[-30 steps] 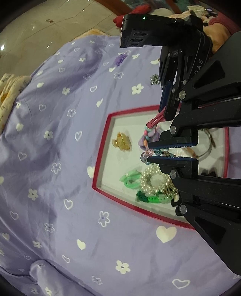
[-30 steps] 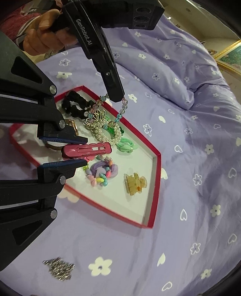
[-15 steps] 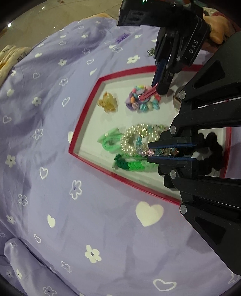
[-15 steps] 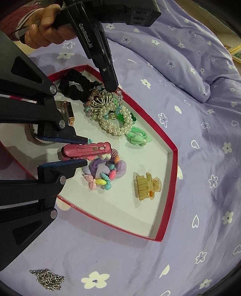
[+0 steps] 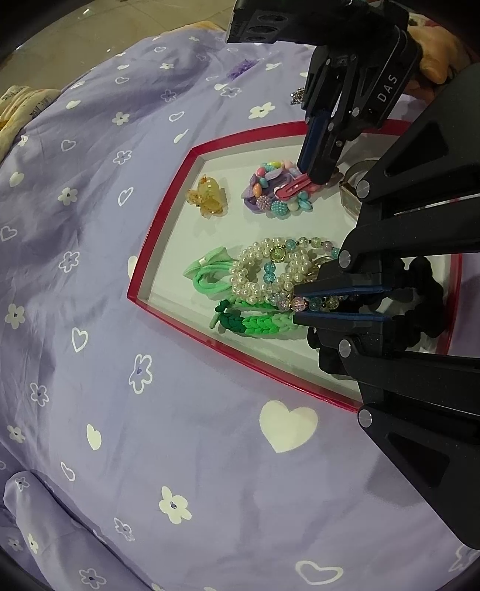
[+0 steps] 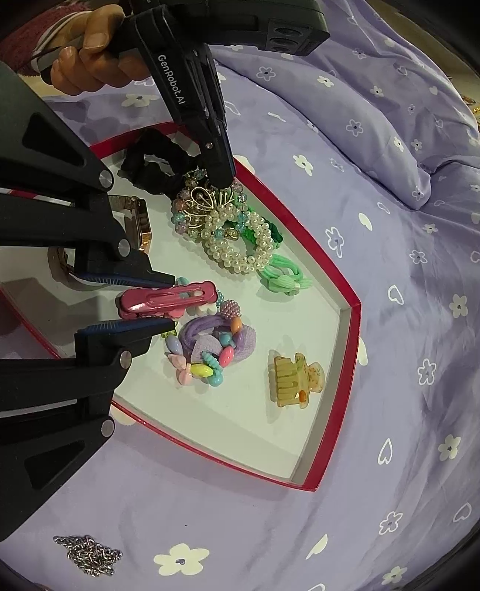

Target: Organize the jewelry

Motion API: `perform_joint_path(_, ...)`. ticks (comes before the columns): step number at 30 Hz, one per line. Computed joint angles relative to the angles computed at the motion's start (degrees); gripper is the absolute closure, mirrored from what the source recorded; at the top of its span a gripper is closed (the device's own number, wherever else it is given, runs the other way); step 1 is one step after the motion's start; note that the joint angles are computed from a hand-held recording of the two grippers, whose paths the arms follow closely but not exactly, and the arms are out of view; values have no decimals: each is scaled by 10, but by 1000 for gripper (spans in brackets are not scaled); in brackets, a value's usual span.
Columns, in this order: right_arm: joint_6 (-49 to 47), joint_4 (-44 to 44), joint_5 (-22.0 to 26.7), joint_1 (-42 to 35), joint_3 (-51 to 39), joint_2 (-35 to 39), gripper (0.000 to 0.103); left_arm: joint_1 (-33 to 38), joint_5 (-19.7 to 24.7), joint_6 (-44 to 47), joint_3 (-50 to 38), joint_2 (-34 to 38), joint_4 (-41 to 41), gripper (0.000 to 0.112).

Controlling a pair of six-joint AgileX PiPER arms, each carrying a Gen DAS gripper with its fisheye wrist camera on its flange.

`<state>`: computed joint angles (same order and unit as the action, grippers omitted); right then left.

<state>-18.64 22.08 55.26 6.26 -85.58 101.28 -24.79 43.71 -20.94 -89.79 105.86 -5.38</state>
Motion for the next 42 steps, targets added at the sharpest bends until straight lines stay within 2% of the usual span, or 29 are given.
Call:
perform_joint_path(10,-15,28,0,-10,3,0,82,-11,13,-23,-9,0,27,105)
perform_joint_path(13,-22,42,-2,-19,9,-7,81,-12,17,-31,-9,-4,33,92)
perform_joint_path(15,-29,58,-2,-27,15,-17,70,-15,12,-44,-1,-13,46,74)
perform_joint_path(17,-38,75,-4,-36,23,-34,65,-19,10,-54,5,-21,57,65)
perform_joint_path(22,-57,112,-9,-60,45,-73,49,-31,15,-85,20,-44,89,52)
perform_joint_path(24,-70,145,-9,-80,62,-92,44,-37,10,-107,38,-63,105,41)
perform_joint_path(27,-90,191,-10,-105,89,-115,34,-48,-3,-141,73,-96,124,36)
perform_joint_path(37,-150,297,-16,-151,191,-179,25,-104,-6,-249,157,-183,199,26)
perform_joint_path(42,-160,317,-10,-159,229,-215,23,-139,17,-306,178,-208,248,21)
